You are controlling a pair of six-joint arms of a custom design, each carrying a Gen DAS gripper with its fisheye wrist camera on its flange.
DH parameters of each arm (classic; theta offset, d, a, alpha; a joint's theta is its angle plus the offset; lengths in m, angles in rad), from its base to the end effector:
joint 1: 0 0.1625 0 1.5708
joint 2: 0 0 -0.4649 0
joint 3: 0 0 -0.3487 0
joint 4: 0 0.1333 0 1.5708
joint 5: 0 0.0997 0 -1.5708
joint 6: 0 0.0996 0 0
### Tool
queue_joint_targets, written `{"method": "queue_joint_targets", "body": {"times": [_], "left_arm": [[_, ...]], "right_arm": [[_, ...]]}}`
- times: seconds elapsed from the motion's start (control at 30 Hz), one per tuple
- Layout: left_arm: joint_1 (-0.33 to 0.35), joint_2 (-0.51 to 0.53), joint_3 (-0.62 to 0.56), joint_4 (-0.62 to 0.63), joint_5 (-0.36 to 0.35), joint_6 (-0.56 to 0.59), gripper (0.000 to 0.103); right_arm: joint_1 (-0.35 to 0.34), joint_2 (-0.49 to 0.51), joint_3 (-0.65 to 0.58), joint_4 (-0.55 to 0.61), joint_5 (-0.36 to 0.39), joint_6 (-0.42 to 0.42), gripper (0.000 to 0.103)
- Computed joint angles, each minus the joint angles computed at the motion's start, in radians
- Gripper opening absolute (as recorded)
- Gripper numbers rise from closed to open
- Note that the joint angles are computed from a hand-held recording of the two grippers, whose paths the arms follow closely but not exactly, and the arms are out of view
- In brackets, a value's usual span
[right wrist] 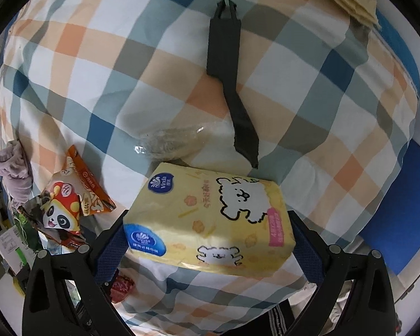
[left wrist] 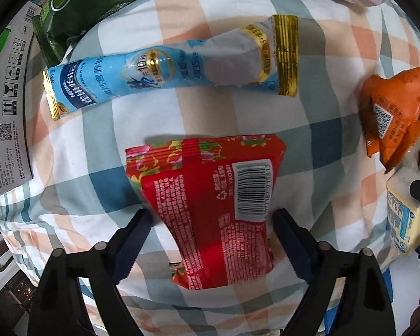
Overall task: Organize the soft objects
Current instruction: 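Grasp the red pack with the left tool while the right grasps the yellow tissue pack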
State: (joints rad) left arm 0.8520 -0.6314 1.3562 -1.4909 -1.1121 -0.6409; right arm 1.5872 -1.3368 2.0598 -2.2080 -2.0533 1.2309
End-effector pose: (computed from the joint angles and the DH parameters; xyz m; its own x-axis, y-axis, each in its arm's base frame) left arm -0.2886 -0.5993 0.0720 -0.6455 0.3537 -0.6769 0.0881 0.9148 0.3941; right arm 0.0946 -0.4595 0.2876 -0.3105 0.9211 0.2349 0.8290 0.3833 -0.4073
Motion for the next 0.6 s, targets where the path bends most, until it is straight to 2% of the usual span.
{"method": "queue_joint_targets", "body": {"times": [0.03, 0.13, 0.2, 0.27, 0.37, 0.6], "left_arm": [[-0.002, -0.003, 0.015, -0.013, 0.006, -0.002, 0.083], [-0.008, -0.011, 0.042, -0.039, 0.024, 0.006, 0.069], [-0.011, 0.001, -0.011, -0.009, 0.033, 0.014, 0.056], [-0.014, -0.001, -0.017, 0.003, 0.033, 0.013, 0.050], [-0.014, -0.017, -0.002, -0.008, 0.029, 0.018, 0.046], [-0.034, -0.067, 0.004, 0.003, 0.012, 0.035, 0.044]], "right_arm": [[-0.002, 0.006, 0.006, -0.007, 0.000, -0.001, 0.102], [-0.010, 0.024, 0.007, -0.020, -0.003, -0.014, 0.101], [-0.004, 0.040, 0.013, -0.035, -0.009, -0.011, 0.100], [0.003, 0.043, 0.000, -0.015, -0.009, -0.012, 0.099], [0.019, 0.049, -0.050, 0.041, -0.007, -0.009, 0.098], [0.083, 0.086, -0.066, 0.022, 0.003, -0.030, 0.098]]}}
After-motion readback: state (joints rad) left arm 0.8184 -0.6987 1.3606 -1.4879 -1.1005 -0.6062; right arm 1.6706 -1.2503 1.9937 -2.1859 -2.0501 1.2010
